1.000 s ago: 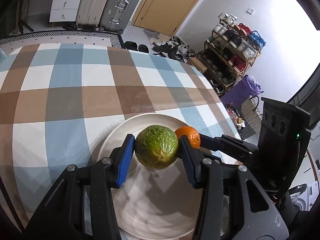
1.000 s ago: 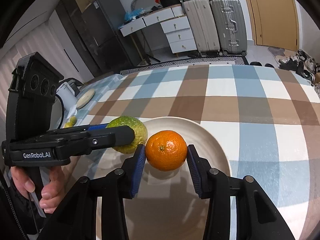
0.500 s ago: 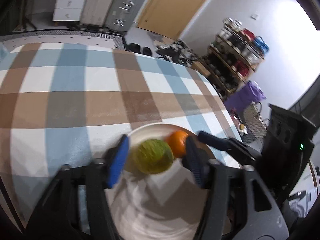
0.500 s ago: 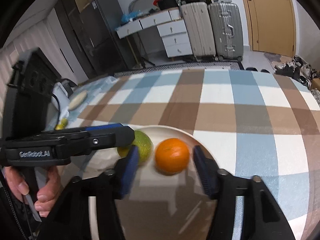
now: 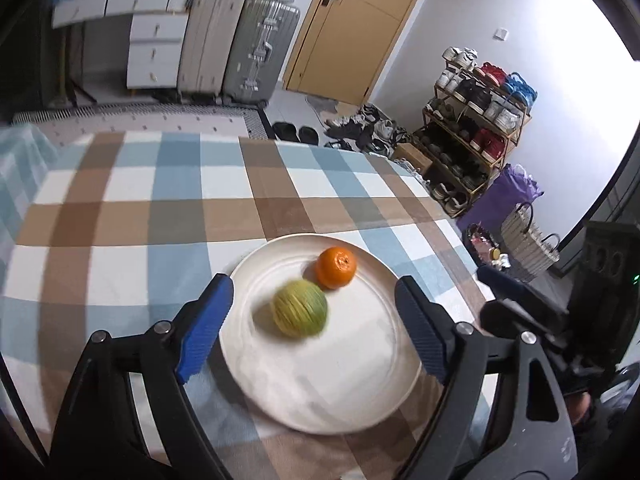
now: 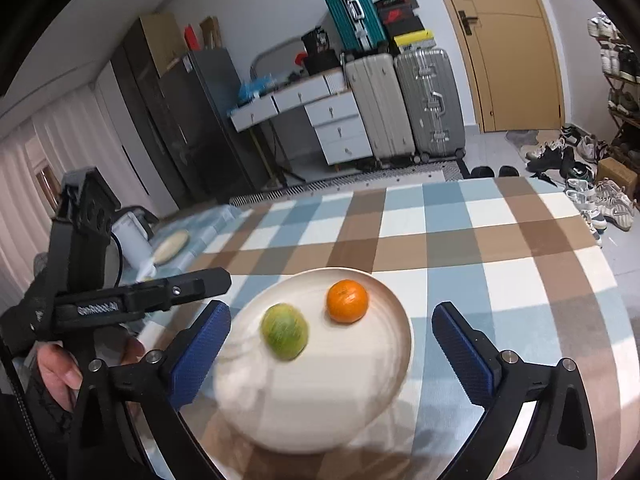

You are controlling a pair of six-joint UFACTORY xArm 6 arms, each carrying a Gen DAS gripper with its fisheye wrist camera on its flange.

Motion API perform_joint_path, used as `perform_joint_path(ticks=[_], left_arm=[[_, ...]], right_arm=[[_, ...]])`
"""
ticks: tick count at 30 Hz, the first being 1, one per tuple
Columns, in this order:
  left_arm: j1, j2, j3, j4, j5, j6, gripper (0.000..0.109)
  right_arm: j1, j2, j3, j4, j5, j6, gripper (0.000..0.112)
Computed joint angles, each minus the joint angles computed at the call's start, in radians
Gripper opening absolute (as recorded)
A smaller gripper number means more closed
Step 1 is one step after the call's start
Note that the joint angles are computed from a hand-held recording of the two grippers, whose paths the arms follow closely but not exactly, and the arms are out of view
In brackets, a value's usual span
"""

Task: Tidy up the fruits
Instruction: 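Lower both fruits onto the cream plate and open both tools, then grasp the large yellow-green pomelo with the left tool while the right tool grasps another mandarin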

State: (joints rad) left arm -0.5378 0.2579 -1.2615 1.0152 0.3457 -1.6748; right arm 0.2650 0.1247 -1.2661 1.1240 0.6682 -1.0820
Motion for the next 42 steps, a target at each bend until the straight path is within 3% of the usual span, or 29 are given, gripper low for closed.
perform_joint_path(ticks=[7,10,11,22,26,33,42], left_arm=[[-0.165,-0.107,0.022,0.05,0.267,-0.03,0.088],[-0.247,-0.146,0.034,0.082,0.387,-0.084,0.102],[-0.268,-0.158,0.04,0.098,0.416,-0.106,0.102],[-0.48,-0.245,0.117,0.104,0.631,-0.219,0.102],[-0.529,-0.255,0.152,0.076,0.635,-0.249,0.102],[-0.573,-0.25,0.228,0.01,0.553,-0.324,0.102],[-0.512,-0.174,0.264,-0.017,0.366,-0.352,0.102]], right_arm=[[-0.017,-0.215,0.192,0.068,-0.03,-0.071,0.103],[-0.017,-0.298,0.268,0.074,-0.054,-0.082,0.103],[-0.021,-0.317,0.284,0.074,-0.05,-0.082,0.103],[-0.025,-0.598,0.513,0.046,-0.064,-0.067,0.103],[-0.025,-0.674,0.578,0.041,-0.064,-0.064,0.103],[-0.03,-0.794,0.696,-0.036,-0.057,-0.004,0.103],[-0.046,-0.866,0.782,-0.09,-0.037,0.038,0.103]])
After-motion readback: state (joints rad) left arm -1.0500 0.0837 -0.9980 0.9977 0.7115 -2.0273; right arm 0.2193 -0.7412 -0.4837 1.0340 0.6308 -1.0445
